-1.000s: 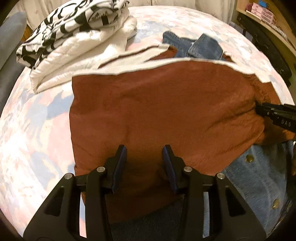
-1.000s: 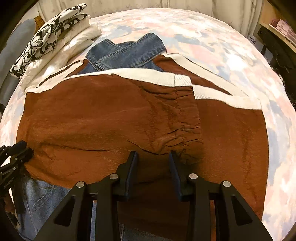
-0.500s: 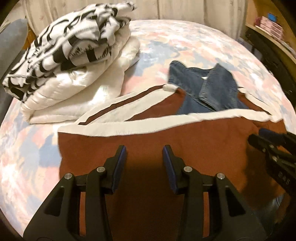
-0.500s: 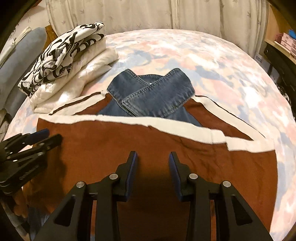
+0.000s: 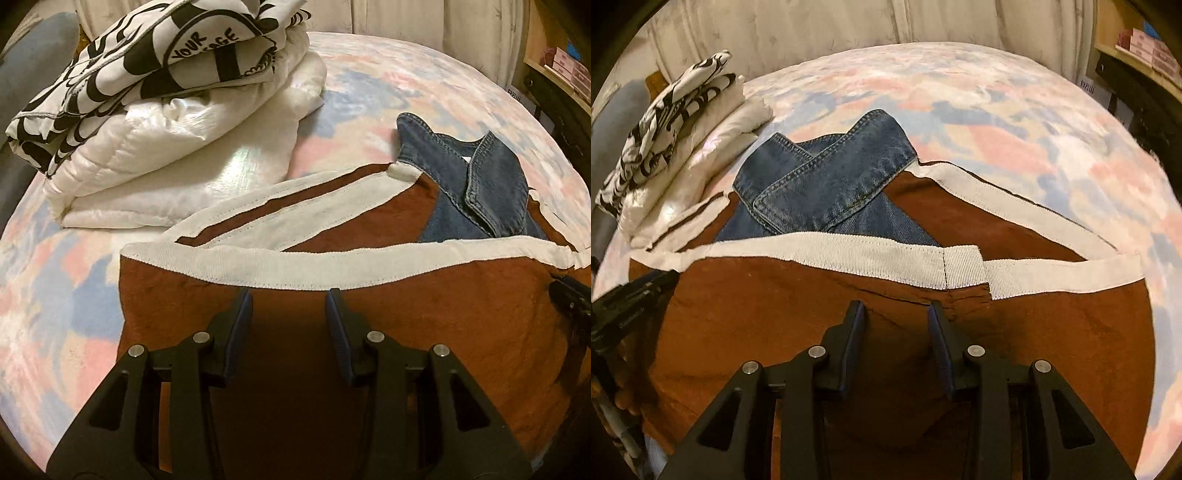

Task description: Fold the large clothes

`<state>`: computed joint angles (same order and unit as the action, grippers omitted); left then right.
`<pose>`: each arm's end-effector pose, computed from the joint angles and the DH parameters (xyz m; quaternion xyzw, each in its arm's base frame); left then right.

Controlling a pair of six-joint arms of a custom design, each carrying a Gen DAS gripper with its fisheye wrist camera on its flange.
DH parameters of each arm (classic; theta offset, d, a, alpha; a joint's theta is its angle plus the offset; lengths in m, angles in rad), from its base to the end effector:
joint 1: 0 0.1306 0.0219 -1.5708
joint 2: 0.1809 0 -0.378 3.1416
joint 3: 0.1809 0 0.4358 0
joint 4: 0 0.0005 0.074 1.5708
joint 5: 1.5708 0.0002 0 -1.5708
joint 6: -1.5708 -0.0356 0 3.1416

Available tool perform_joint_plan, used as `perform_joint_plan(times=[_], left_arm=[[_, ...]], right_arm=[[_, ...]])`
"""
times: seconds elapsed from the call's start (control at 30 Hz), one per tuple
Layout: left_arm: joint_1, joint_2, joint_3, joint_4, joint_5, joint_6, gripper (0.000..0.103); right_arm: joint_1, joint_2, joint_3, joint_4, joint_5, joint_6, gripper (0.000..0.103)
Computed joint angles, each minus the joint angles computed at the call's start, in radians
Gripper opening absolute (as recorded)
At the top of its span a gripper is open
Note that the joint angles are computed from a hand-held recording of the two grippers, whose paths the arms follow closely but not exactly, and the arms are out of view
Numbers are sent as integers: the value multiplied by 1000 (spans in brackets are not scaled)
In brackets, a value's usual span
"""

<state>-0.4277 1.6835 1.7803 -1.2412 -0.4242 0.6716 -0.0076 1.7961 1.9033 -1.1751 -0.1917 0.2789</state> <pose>0.5599 -0.2397 0.4375 -0.1604 0.9429 0.0674 0.2839 0.6569 0.0013 0.4289 -0.1540 0.9520 0.0564 0.2584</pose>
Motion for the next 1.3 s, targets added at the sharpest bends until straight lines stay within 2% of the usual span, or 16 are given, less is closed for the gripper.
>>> perform_joint_plan(times=[0.17,0.37,0.53,0.67,0.73,0.83,0.87,0.9,1.03,1.2,1.3], left_arm=[[-14,-32,-18,-22,-4,0,39],[-57,-101,-38,-61,-25,11,39],[-111,-165,-43,-146,-69,48,39],[-147,-241,-75,-211,-61,102,39],[-170,-295,-107,-241,-56,138,39],[-198,-386,-175,-245,-3,182,42],[-211,-423,-207,-242,17,203,47],[-228,-470,-247,-233,40,230,52],[-312,-629,-398,-200,102,346,57],[-431,-764,-543,-140,144,505,57],[-504,-799,-595,-107,148,574,57]], right_arm=[[-1,-22,-4,-12,2,-6,36],[-28,-115,-47,-42,-15,14,38],[-67,-217,-105,-56,-27,44,46],[-133,-308,-150,-97,-71,85,51],[-178,-357,-176,-118,-103,111,61],[-265,-435,-221,-166,-174,175,70],[-297,-458,-233,-187,-199,203,70],[-329,-476,-243,-212,-222,234,72],[-471,-544,-292,-320,-300,381,78],[-651,-589,-356,-445,-329,571,79],[-741,-590,-382,-495,-336,660,79]])
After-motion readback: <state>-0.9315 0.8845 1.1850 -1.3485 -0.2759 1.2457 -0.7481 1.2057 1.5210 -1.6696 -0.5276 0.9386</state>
